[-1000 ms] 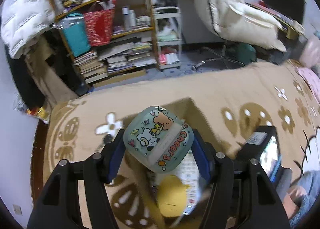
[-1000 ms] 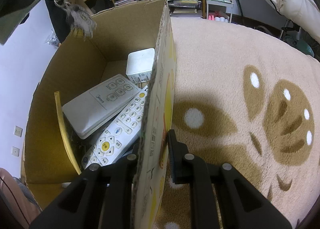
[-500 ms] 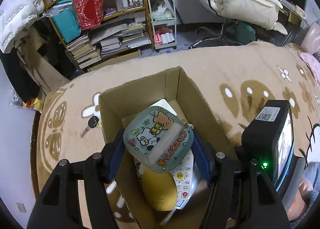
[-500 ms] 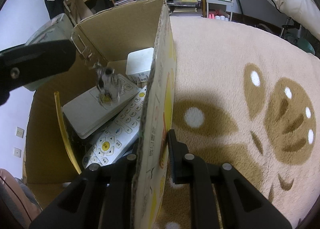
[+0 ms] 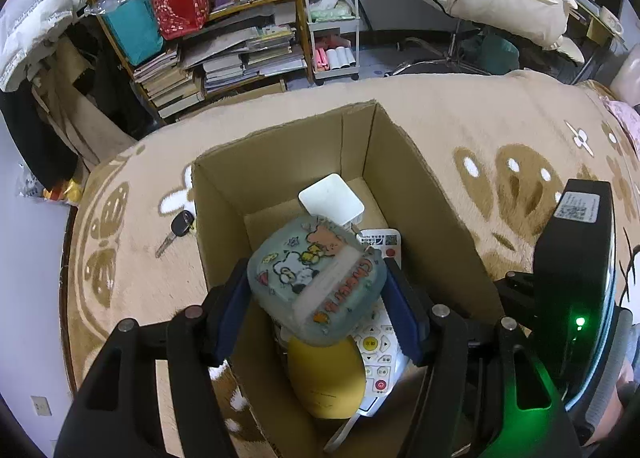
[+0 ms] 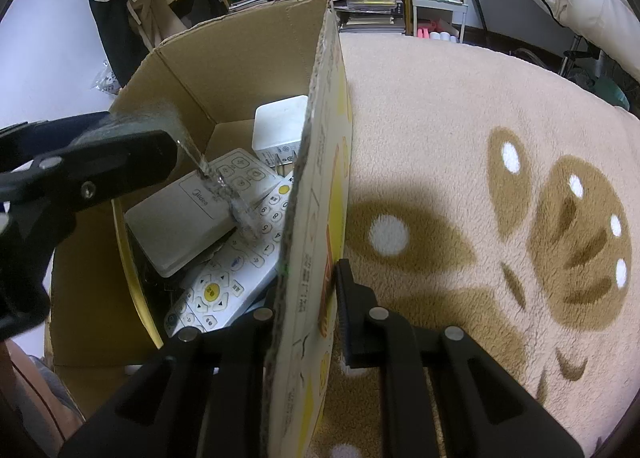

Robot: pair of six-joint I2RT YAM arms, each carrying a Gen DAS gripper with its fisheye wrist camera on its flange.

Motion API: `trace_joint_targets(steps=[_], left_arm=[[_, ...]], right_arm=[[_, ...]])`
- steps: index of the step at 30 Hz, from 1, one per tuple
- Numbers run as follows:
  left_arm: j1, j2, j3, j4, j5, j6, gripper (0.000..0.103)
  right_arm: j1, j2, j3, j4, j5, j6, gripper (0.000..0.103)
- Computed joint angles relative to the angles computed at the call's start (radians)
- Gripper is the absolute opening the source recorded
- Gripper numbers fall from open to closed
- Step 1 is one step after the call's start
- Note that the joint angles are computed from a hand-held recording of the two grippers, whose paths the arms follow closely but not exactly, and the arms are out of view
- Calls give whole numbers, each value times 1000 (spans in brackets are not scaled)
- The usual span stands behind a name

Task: Organize rigid objects
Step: 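Carry the key case into the box and open the left gripper, then return the left gripper to the car key and close it on the key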

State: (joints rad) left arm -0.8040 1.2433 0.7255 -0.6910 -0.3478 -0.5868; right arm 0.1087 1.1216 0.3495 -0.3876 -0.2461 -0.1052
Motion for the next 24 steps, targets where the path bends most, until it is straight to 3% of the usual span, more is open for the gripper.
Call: trace_joint_targets(steps=[12,16,22,24], left_arm=[[48,-118,7,-56,-32,32,63],[93,-173,21,-85,-50,57,71],[297,-230,-16,-44,41,163,73],[390,-249,-43,5,94,217,85]], right_arm=[[-8,5,3,-1,-5,-7,16],[-12,6,3,-1,-4,-13,16],[-10,5,-2,3,0,-14,16],[-7,5,-4,5,1,-12,16]])
